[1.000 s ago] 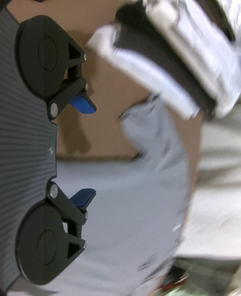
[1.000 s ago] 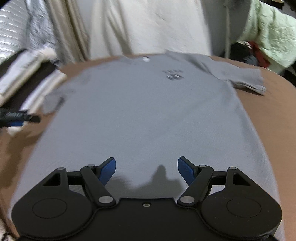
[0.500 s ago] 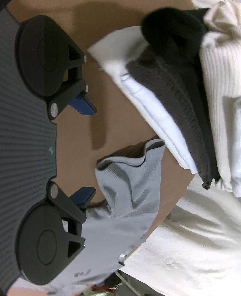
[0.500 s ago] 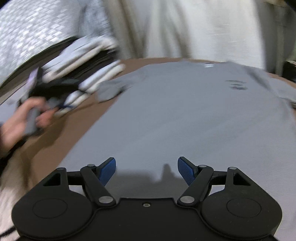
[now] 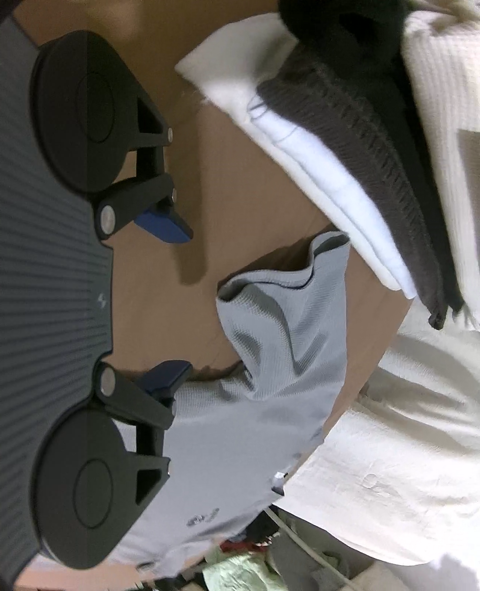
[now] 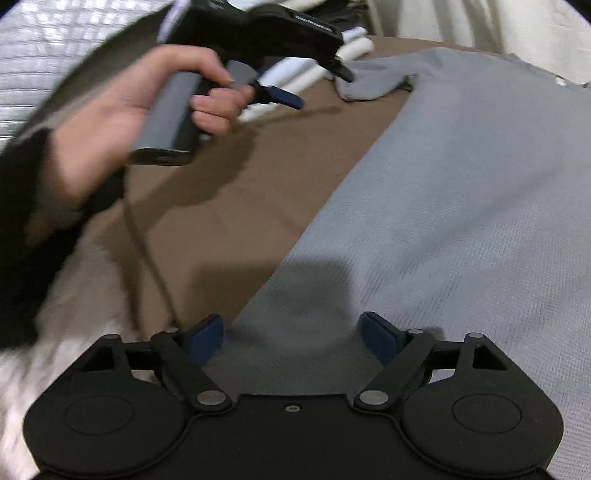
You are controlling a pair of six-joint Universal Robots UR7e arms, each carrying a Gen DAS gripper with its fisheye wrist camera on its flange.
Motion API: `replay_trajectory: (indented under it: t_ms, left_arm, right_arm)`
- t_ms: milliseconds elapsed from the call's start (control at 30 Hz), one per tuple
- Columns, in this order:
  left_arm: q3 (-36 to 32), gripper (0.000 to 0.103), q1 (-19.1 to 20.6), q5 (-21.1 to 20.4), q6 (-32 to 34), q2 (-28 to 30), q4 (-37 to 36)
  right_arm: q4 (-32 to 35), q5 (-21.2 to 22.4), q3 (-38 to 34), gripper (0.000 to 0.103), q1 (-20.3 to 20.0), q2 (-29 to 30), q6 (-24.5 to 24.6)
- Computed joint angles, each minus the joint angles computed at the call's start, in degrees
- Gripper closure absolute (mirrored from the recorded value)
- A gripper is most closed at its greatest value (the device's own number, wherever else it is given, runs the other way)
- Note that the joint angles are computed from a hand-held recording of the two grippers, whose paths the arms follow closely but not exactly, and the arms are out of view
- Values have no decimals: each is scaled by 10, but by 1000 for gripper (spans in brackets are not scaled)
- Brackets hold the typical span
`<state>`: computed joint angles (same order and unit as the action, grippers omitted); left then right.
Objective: Fold clothes
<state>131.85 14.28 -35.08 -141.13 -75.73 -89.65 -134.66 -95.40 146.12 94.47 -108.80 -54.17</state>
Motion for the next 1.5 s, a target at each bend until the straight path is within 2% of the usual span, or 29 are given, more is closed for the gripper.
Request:
replay_trajectory:
  t_ms: [67, 100, 233, 367, 433, 500, 600, 667, 700, 733, 833, 900, 967, 1033, 1067, 1100, 1133, 1167, 1200, 1233, 1267, 1300, 1333, 1367, 1433, 1500]
  left_arm:
    - [0, 34, -3, 0, -12, -2, 12]
    - [3, 34, -6, 1, -19, -5, 12]
    - [9, 34, -13, 10, -37, -8, 18]
    - [1, 34, -5, 29, -21, 6, 11]
    - [-7, 34, 0, 35, -11, 20, 9]
    - [-20, 33, 4, 42, -11, 36, 25]
    - [-35, 30, 7, 49, -41, 48, 62]
    - [-34, 30, 11, 60, -87, 44, 84]
    - [-31, 30, 18, 63, -99, 39, 85]
    - [-30, 30, 32, 62, -93, 29, 76]
    - [-44, 29, 84, 47, -59, 18, 64]
    - [-52, 27, 121, 38, 4, 22, 25]
    - [-65, 11, 149, 45, 38, 39, 7]
    - [-91, 8, 167, 60, 28, 67, 37]
    - [-106, 10, 175, 68, 26, 81, 56]
    - [-120, 18, 182, 75, 34, 94, 69]
    - [-135, 48, 189, 80, 47, 106, 83]
    - [-150, 72, 195, 86, 59, 118, 97]
    - [-165, 85, 201, 91, 71, 130, 113]
    - [-181, 94, 205, 96, 81, 140, 127]
    - [-198, 94, 208, 99, 88, 149, 140]
    - [-219, 95, 209, 105, 88, 160, 168]
    - [-249, 95, 208, 112, 76, 174, 218]
    - [-279, 95, 207, 119, 63, 189, 269]
    - [-339, 95, 206, 145, 54, 217, 350]
    - [-400, 95, 205, 182, 71, 243, 402]
  right_arm:
    - [-69, -28, 17, 67, 22, 10, -41]
    - [-90, -41, 18, 97, 33, 15, -63]
    - [-42, -23, -58, 98, 17, 23, -59]
    - [-16, -17, -159, 98, -7, 42, -69]
    - [-16, -12, -198, 98, -30, 54, -81]
    - [-48, 1, -216, 98, -62, 70, -105]
    - [-56, 32, -235, 98, -119, 89, -81]
    - [-1, 51, -258, 98, -142, 100, -28]
    - [21, 57, -268, 98, -150, 106, -6]
    - [25, 52, -268, 97, -147, 109, -5]
    - [22, 75, -263, 97, -148, 108, -52]
    - [17, 82, -263, 97, -149, 111, -64]
    - [36, 87, -274, 97, -152, 117, -54]
    - [65, 89, -298, 92, -151, 133, -38]
    - [79, 89, -307, 89, -153, 137, -34]
    - [89, 88, -315, 81, -154, 142, -28]
    - [91, 80, -318, 50, -150, 153, -11]
    - [90, 69, -321, 32, -146, 163, 11]
    - [81, 59, -319, 17, -143, 173, 31]
    - [71, 59, -312, 17, -143, 179, 28]
    - [56, 58, -304, 19, -143, 183, 12]
    - [22, 45, -287, 38, -133, 181, -28]
    - [-13, 34, -272, 85, -125, 179, -70]
    - [-27, 24, -268, 95, -116, 177, -88]
    - [-3, 44, -284, 96, -119, 170, -71]
    - [42, 57, -313, 96, -121, 165, -39]
